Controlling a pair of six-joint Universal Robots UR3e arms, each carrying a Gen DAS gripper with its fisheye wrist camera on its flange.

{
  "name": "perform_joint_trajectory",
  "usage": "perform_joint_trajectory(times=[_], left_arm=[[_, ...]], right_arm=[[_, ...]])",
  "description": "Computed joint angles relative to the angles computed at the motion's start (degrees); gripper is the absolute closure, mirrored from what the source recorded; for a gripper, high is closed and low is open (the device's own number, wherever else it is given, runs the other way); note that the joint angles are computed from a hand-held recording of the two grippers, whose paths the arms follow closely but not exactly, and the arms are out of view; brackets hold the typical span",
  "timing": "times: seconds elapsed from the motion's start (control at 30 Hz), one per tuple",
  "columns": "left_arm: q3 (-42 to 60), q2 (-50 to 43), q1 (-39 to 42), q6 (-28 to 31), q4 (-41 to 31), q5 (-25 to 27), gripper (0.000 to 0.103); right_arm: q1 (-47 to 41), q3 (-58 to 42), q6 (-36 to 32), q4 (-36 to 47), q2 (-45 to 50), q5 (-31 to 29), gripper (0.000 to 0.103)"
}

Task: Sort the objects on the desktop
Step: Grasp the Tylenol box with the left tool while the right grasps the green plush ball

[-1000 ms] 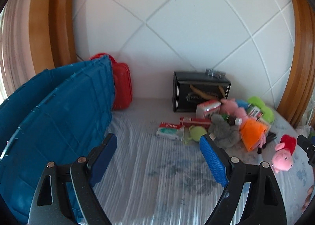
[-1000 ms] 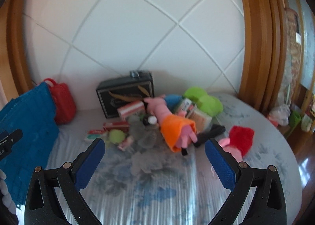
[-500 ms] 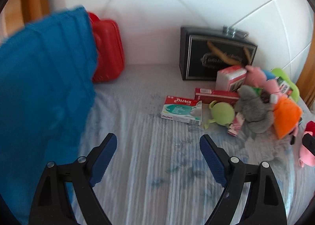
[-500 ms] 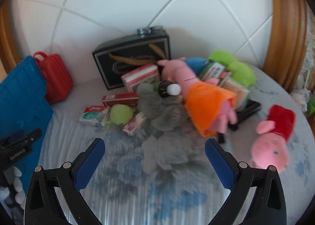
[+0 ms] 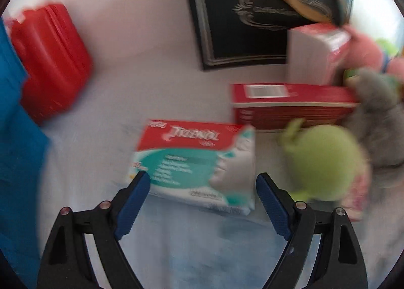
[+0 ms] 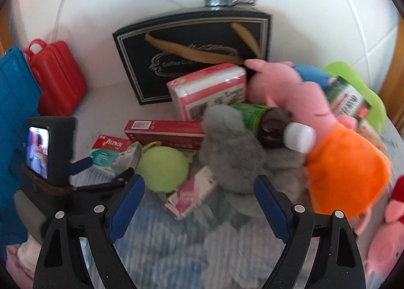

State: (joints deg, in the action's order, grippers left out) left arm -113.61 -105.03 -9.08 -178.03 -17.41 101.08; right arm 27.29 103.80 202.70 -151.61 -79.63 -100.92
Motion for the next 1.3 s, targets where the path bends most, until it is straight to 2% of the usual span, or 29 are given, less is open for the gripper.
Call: perform_joint_trajectory(times=[0.13,0.23,0.3,0.4,0.47,0.53,0.67,0.7,0.77,0.83,0.87,0.93,0.97,1.03,1.07,1.1,1.13,1.2,1.3], left_arm=[[-7.8,6.6,8.7,1.2,0.6,-4.7,0.015],[-12.5,11.9,14.7,3.1,0.2,-3.0,0.015],[-13.5,15.3,18.7,3.6,-3.4,-2.7,0.015],[-15.0,22.9,24.7,4.9,-8.3,-9.7,0.015],[-13.2,23.8,24.3,3.7,-9.3,-12.3,0.015],[-8.0,19.8,21.5,1.5,-10.5,-12.8,0.015],[0.4,8.8,14.8,-2.7,-10.0,-9.2,0.015],[2.1,6.1,13.5,-3.2,-10.2,-8.5,0.012],[1.9,4.2,13.0,-4.5,-6.7,-9.5,0.011],[3.5,1.6,12.2,-4.4,-6.8,-10.1,0.011],[4.8,-0.4,11.5,-4.6,-7.8,-9.5,0.007],[3.3,-2.3,10.6,-5.8,-2.0,-7.9,0.005],[3.5,-2.9,10.7,-5.8,-1.7,-8.5,0.005],[2.0,-3.4,11.0,-5.8,1.1,-9.2,0.016],[0.2,-3.1,11.0,-5.5,3.7,-9.4,0.027],[-1.6,-2.6,11.2,-5.2,5.6,-9.6,0.040],[-3.6,-1.9,11.5,-4.9,7.4,-10.1,0.047],[-6.7,-0.5,12.1,-4.3,8.9,-10.9,0.069],[-12.1,2.9,13.6,-3.2,11.0,-13.6,0.080]], right_arm=[[0.8,-4.8,-2.0,-1.5,6.8,2.2,0.013],[1.7,-7.6,-2.3,-1.8,10.7,3.5,0.013],[2.1,-9.0,-2.2,-2.1,12.5,4.1,0.013],[2.5,-11.3,-2.2,-1.7,14.8,4.6,0.013],[2.5,-12.8,-2.5,-1.4,15.9,4.8,0.013],[2.6,-14.2,-2.8,-0.9,17.0,4.5,0.012],[2.4,-16.0,-3.2,-1.0,19.6,4.7,0.010],[2.5,-16.3,-3.1,-0.9,20.2,4.4,0.010],[2.5,-16.8,-3.0,-1.0,21.4,3.8,0.010],[2.1,-16.6,-2.7,-1.8,22.3,3.6,0.011],[2.1,-16.5,-2.9,-2.4,22.6,3.0,0.011],[1.4,-16.7,-2.7,-2.3,23.5,3.8,0.011],[1.1,-16.8,-2.4,-2.4,24.0,4.4,0.012],[1.8,-17.2,-2.7,-3.1,24.8,2.4,0.020],[1.8,-17.2,-2.9,-3.2,24.9,2.6,0.034],[1.7,-16.6,-2.6,-4.0,24.7,3.2,0.035],[1.8,-16.3,-2.2,-4.6,24.6,2.7,0.035],[1.7,-16.0,-2.4,-5.2,24.5,3.0,0.036],[2.0,-14.6,-2.0,-6.9,23.7,3.2,0.036]])
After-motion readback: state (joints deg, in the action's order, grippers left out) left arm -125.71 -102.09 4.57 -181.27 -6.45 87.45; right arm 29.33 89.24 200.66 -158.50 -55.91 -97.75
